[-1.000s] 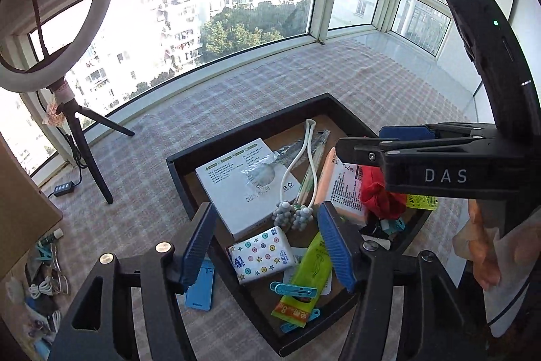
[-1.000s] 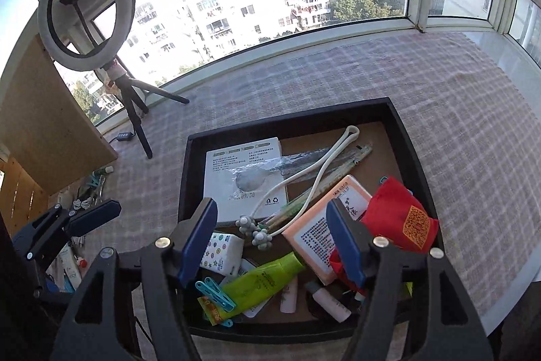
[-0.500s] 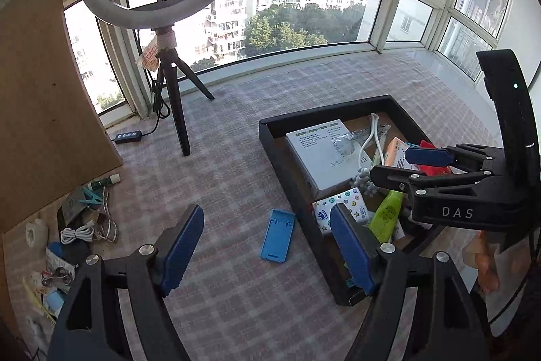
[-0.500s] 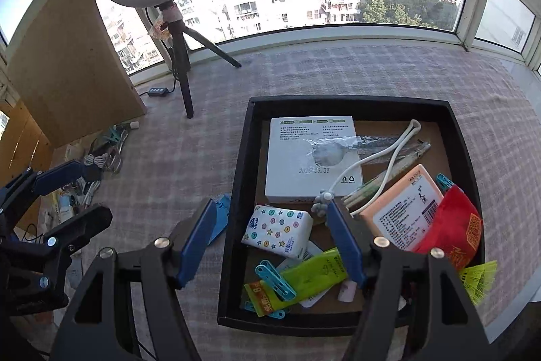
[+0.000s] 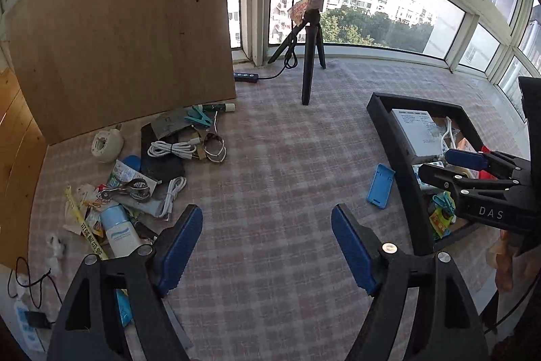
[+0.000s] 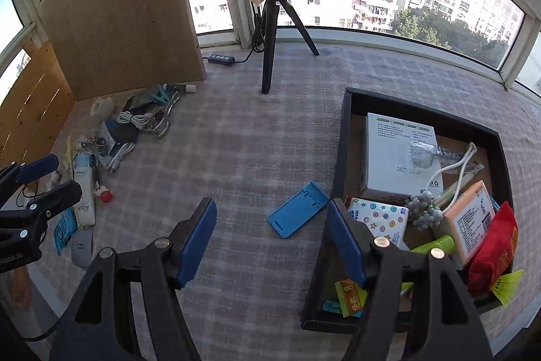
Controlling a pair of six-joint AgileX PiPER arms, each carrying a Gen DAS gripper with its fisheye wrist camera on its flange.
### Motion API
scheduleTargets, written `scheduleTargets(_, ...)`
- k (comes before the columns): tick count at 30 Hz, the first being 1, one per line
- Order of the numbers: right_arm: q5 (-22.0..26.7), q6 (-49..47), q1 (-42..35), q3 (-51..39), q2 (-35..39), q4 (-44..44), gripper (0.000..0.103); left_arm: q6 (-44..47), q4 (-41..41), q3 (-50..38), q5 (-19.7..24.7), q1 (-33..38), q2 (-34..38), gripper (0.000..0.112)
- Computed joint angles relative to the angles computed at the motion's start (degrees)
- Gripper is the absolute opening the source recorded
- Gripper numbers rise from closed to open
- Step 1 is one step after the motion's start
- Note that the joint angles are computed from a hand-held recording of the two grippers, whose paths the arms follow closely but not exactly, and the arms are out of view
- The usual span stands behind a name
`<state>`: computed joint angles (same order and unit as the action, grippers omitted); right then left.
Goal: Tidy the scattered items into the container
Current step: 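Withdraw both open grippers from the tray back toward the mat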
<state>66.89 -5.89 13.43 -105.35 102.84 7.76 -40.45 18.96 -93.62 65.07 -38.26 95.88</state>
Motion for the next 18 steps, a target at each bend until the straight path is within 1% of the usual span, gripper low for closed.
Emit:
scheduleTargets(5,-2.38,1.62,6.17,3.25,-1.53,-1.16,0.067,-4.59,0.58,12.34,-1.2,2.77,-8.25,0.077)
scheduleTargets(9,-4.06,3.38,10.16,5.41,-2.29,-3.37,0.067,-8.06,1.38,19.36,-1.84,4.2,-13.83,0.077)
scheduleTargets(13,-4.52,3.82,12.17,6.96,-2.52,-3.78,0.067,-9.97,1.74,23.09,-2.34,5.12,-17.87,0.077)
scheduleTargets(18,-4.47,3.93,13.1,7.53,-2.31,-4.44,0.067,-11.04,2.01,24.7,-2.33,5.41,-19.76,0.077)
